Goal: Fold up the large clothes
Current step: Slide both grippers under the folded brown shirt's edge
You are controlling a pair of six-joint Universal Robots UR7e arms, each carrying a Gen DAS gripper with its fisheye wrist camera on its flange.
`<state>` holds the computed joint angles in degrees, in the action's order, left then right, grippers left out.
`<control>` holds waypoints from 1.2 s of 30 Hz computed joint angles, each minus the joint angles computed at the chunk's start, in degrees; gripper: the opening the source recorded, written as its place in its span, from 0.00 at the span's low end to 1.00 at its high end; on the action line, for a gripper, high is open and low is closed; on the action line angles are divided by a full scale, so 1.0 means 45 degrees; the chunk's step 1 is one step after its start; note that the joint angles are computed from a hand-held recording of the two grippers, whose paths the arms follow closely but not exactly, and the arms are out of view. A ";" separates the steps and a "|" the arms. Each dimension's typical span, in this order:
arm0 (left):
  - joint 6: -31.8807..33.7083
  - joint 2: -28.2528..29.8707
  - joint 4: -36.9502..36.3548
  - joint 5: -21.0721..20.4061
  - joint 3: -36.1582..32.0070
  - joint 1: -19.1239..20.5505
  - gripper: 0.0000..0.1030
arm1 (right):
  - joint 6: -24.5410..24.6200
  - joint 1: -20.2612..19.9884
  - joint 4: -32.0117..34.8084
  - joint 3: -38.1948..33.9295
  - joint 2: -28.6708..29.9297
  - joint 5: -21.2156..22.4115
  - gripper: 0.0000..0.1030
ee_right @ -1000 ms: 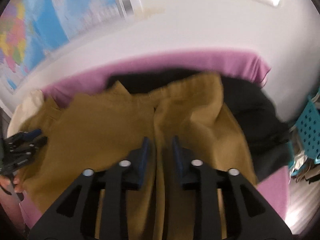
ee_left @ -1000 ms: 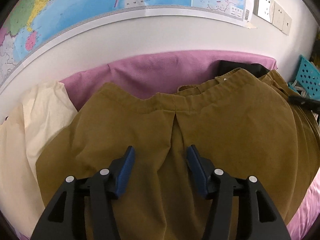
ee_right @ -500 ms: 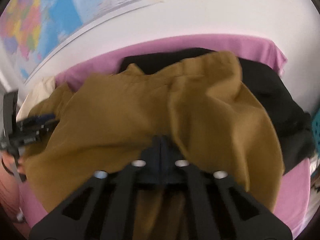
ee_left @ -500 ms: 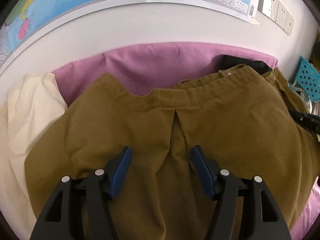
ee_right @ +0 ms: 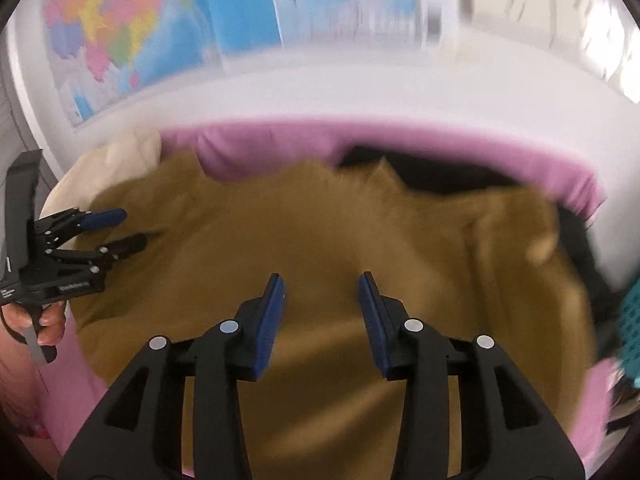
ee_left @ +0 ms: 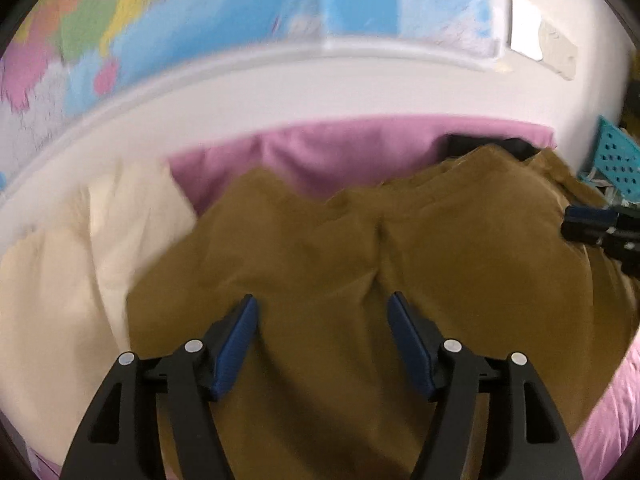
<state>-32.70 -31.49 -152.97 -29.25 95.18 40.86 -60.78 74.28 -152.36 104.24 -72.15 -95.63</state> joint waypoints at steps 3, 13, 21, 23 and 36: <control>0.0703 0.0101 -0.1077 -0.0140 0.0316 0.0146 0.64 | 0.0054 -0.0256 0.0093 0.0067 -0.0030 0.0430 0.36; -0.1712 -0.0569 -0.0059 0.1252 0.1870 -0.1386 0.68 | 0.0124 -0.1849 0.3659 0.0790 -0.3416 0.3328 0.53; -0.5474 -0.1646 0.2653 0.1287 0.3606 -0.2753 0.77 | -0.0899 -0.4043 0.6275 0.1723 -0.5697 0.4590 0.63; -0.6398 -0.1836 0.3161 0.1040 0.3923 -0.2939 0.77 | -0.0709 -0.4440 0.6225 0.2041 -0.5878 0.4647 0.68; -0.5962 -0.2070 -0.2371 -0.2712 0.6082 -0.2551 0.81 | 0.2454 -0.5517 0.6068 0.1958 -0.5076 0.5459 0.82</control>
